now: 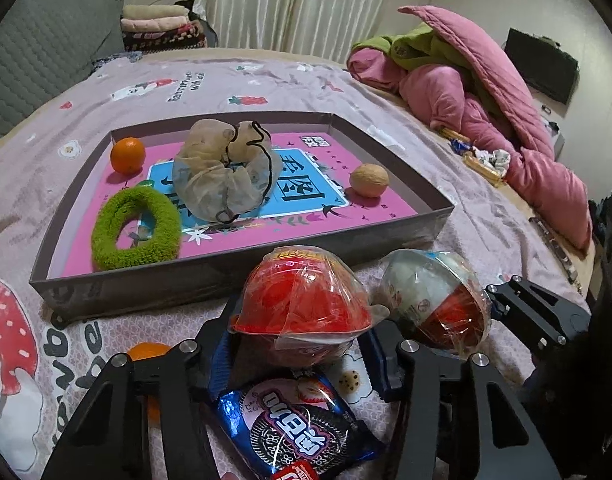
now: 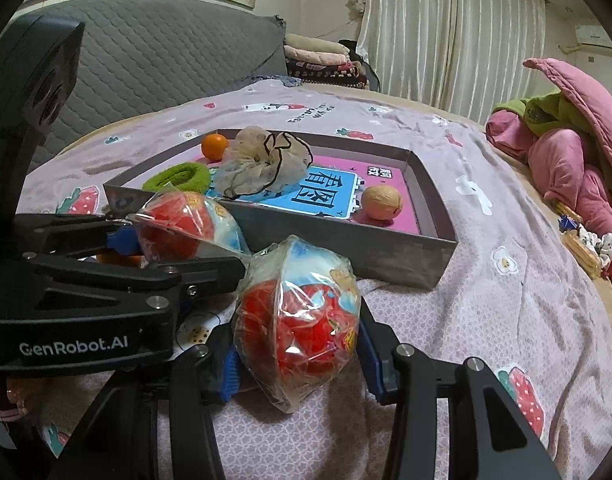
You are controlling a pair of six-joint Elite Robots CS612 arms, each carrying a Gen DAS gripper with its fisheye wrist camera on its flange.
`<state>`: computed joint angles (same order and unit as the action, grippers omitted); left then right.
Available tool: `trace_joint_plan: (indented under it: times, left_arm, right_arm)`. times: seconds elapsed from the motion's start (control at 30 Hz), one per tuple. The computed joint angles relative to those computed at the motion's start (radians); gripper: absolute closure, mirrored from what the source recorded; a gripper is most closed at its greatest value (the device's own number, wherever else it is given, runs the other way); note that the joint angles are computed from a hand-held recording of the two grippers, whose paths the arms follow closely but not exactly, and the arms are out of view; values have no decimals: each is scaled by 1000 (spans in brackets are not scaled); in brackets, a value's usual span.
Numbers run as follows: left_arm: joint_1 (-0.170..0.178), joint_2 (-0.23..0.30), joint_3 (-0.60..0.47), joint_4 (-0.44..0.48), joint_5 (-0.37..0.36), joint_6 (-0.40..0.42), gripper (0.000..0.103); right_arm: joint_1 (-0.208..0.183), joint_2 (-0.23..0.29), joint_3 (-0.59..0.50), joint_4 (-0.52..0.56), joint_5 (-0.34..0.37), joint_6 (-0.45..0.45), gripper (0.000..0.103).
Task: Organize objects
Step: 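Close the left gripper on the red candy ball while the right gripper closes on the other ball, then lift and carry both wrapped candy balls toward the grey box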
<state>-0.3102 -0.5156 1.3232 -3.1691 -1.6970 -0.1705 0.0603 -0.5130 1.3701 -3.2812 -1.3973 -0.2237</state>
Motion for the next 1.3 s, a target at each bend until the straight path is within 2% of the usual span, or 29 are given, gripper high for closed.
trace_joint_plan:
  times: [0.17,0.73,1.3]
  left_arm:
    - [4,-10,15,-12,-12,-15,48]
    - [-1,-59,89,-81,43,-7,48]
    - [-11,-97,136,-147,92,5,48]
  right_arm:
    - [-4,1,-1,-9,5,18,55]
    - [-5,-4,17,-114,17,-11,55]
    - [-15,-13,36,-189,46,19,55]
